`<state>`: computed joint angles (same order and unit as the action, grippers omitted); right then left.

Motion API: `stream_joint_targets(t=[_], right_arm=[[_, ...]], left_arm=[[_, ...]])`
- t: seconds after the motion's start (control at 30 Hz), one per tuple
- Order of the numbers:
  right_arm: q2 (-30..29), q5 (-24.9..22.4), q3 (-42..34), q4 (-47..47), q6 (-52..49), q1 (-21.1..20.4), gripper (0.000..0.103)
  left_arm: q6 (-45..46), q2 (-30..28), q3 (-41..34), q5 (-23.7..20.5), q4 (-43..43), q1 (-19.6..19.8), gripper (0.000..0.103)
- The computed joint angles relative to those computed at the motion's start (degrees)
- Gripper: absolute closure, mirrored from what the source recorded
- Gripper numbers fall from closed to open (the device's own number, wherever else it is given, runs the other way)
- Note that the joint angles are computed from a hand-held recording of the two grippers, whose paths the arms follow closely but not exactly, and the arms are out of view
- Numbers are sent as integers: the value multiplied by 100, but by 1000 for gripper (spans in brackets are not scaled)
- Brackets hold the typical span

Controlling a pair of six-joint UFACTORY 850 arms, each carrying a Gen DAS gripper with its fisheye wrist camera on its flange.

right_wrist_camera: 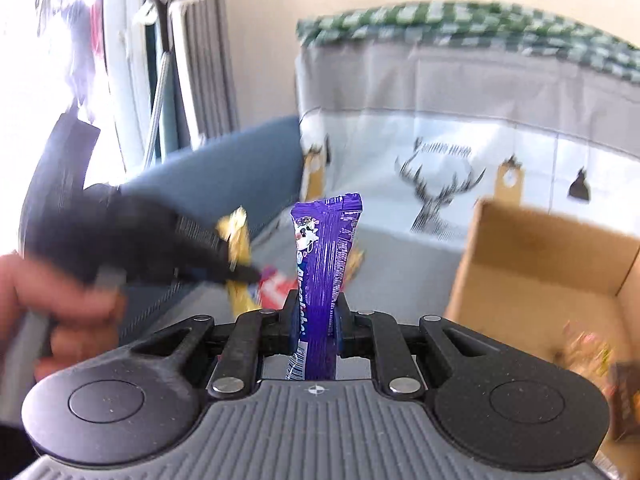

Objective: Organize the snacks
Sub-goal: 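Carry the yellow-gold bar and purple bar over the box with both tools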

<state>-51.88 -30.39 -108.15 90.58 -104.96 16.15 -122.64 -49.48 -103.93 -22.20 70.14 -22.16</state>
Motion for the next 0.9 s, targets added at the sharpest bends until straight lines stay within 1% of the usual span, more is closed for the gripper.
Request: stream_joint_targets(t=[0.1, 0.23, 0.37, 0.4, 0.43, 0.47, 0.53, 0.67, 0.8, 0.9], right_arm=[[-130, -40, -427, -52, 51, -165, 86], [-423, 221, -971, -242, 287, -363, 86], [-680, 451, -1303, -784, 1380, -519, 86], [-676, 528, -1287, -739, 1388, -540, 87], [-664, 588, -1248, -505, 1157, -560, 87], [-609, 594, -1133, -83, 685, -592, 87], [-519, 619, -944, 403, 102, -663, 87], [-545, 738, -920, 614, -194, -788, 87], [-451, 855, -710, 1436, -1160, -896, 87], [-432, 965, -650, 1804, -1603, -975, 87]], left_arm=[[-281, -65, -153, 27, 401, -69, 89], [-519, -200, -423, 54, 865, -172, 89], [-662, -391, -767, 73, 1236, -286, 89], [-684, -454, -871, 48, 1311, -314, 89], [-669, -520, -978, 2, 1358, -344, 89], [-633, -596, -1102, -37, 1399, -370, 89], [-530, -757, -1357, -29, 1408, -399, 89], [-375, -1024, -1773, 159, 1318, -425, 89], [186, -1377, -2346, 337, 858, -445, 89], [386, -1569, -2657, 460, 777, -465, 89]])
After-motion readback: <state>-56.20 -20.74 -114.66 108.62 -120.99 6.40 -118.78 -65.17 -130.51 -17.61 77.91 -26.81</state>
